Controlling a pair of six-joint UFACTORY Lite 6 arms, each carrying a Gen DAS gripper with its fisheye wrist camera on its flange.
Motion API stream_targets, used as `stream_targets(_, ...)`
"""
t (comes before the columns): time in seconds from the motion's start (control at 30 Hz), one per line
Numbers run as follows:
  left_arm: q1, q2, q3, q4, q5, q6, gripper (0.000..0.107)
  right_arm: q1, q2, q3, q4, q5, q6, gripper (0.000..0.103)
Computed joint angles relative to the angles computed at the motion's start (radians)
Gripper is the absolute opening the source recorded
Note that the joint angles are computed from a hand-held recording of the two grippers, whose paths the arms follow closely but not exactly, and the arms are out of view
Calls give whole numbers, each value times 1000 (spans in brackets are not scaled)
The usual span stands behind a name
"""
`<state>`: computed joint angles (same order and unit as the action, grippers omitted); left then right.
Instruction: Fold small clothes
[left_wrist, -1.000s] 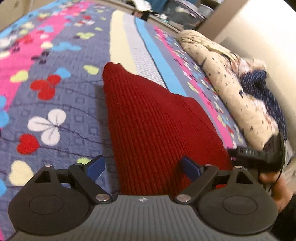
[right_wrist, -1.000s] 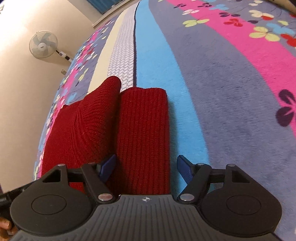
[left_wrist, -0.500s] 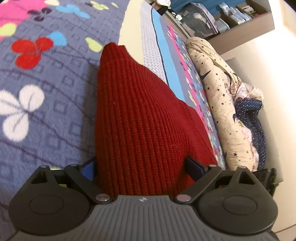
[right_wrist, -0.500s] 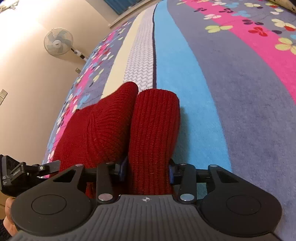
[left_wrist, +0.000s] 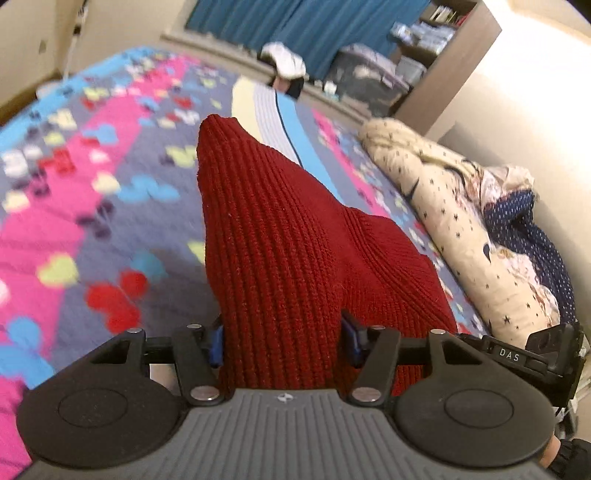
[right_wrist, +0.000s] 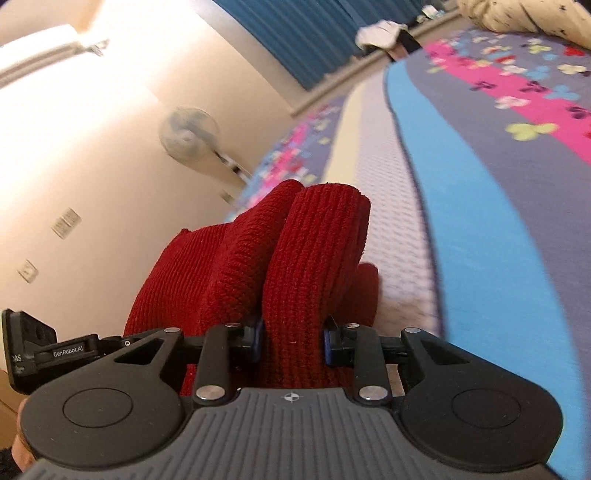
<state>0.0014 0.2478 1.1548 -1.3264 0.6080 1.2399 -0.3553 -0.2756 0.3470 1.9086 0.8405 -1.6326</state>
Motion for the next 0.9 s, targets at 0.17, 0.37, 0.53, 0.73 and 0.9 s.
stream_targets(0.17, 77, 51, 94, 150, -48, -111, 72, 212, 138, 84, 237, -107, -155, 42)
stream_targets(0.37, 134, -97, -15, 72, -52, 2, 70, 234, -17, 46, 267, -306, -192, 46)
stream_targets(0.53, 48, -210, -147, 260, -117, 11, 68, 188, -86, 36, -67, -99, 2, 54)
stream_targets(0.73, -168, -349, -425, 272, -412, 160, 68, 366, -1, 89, -373, -335, 179, 14)
stream_targets(0.9, -178, -512, -607, 338, -341, 118, 62, 250, -123, 8, -544, -221, 346, 13)
